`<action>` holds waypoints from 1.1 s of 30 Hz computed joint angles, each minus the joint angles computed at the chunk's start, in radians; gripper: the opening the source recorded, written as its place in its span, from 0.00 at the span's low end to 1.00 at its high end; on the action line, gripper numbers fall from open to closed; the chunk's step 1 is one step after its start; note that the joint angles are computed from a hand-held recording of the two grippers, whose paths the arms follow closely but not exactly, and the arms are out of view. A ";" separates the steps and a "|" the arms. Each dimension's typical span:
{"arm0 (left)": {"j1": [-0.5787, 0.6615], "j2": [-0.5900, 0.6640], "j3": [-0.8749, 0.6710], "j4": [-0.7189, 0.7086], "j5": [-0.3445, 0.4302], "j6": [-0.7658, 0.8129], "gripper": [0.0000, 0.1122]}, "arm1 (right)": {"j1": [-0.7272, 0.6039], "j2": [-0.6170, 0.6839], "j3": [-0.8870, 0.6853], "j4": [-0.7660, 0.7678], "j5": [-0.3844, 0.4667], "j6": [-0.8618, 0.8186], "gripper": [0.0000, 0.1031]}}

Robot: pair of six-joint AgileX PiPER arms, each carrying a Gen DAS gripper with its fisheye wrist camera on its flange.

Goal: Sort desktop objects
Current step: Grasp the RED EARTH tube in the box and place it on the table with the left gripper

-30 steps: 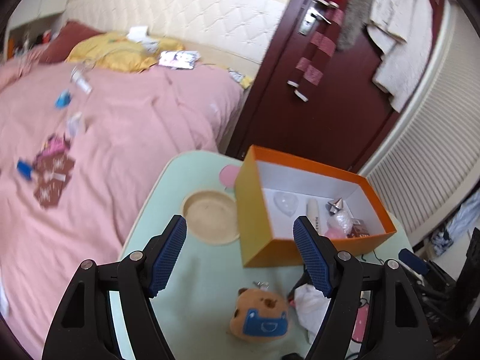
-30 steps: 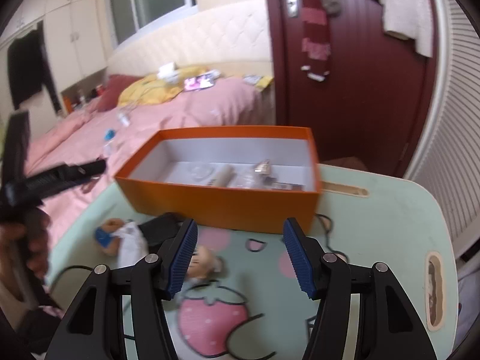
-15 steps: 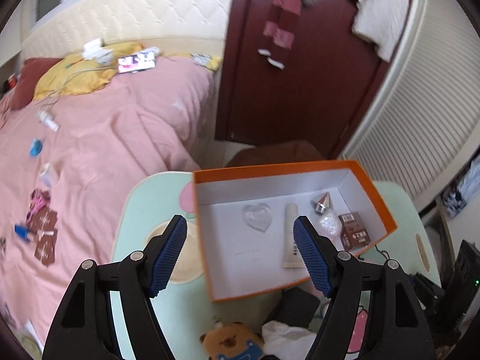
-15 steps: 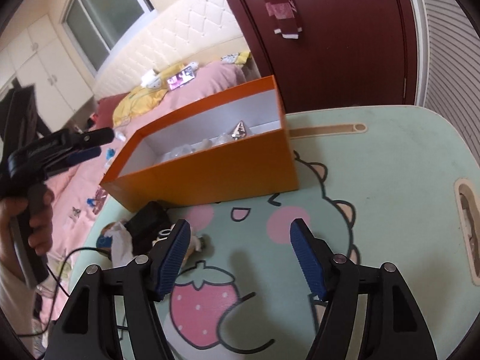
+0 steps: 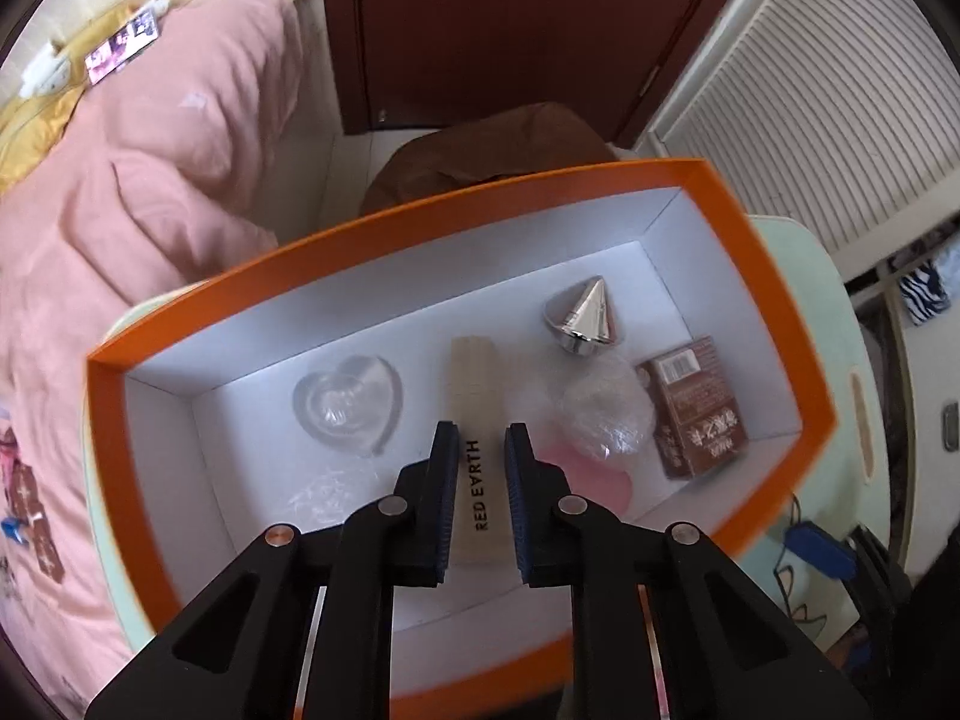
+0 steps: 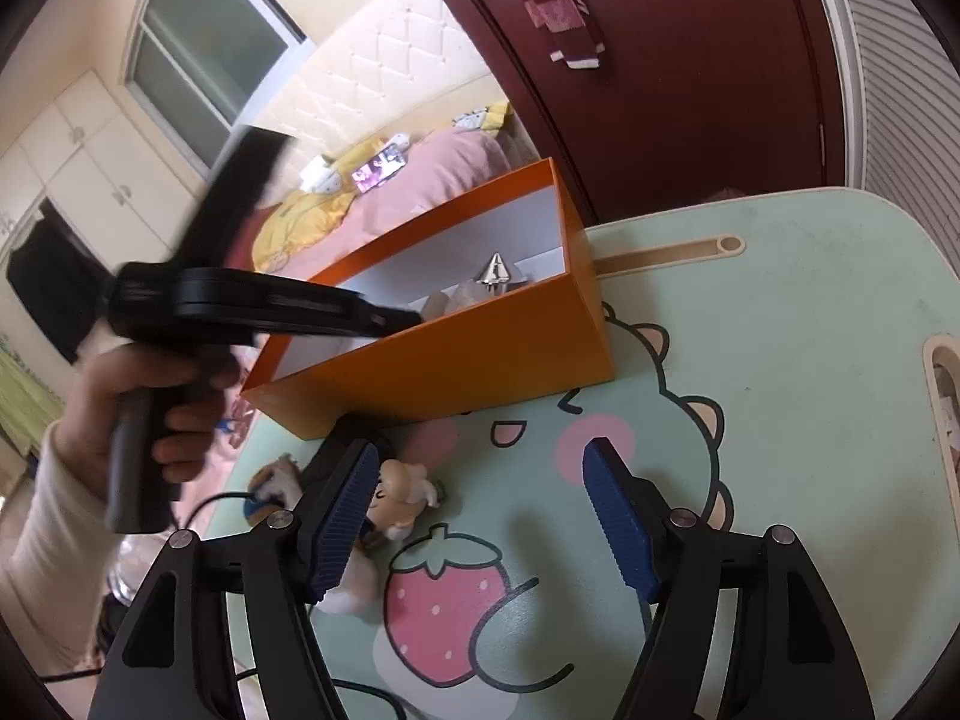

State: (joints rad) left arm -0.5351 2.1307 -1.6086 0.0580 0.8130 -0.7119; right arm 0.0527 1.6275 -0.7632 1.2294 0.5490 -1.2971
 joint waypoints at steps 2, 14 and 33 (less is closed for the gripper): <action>0.008 0.003 -0.005 -0.020 -0.001 0.010 0.17 | -0.005 -0.005 0.002 0.005 0.004 -0.004 0.70; -0.023 -0.023 0.027 0.037 -0.013 -0.018 0.19 | -0.001 -0.002 0.022 0.043 0.016 -0.024 0.71; -0.313 -0.598 0.698 0.659 -0.192 -0.884 0.19 | 0.028 0.013 0.027 0.054 -0.056 -0.047 0.71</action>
State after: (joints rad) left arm -0.8477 1.5331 -0.9104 0.7166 0.6212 -1.5960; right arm 0.0810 1.6402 -0.7364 1.2830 0.4926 -1.3436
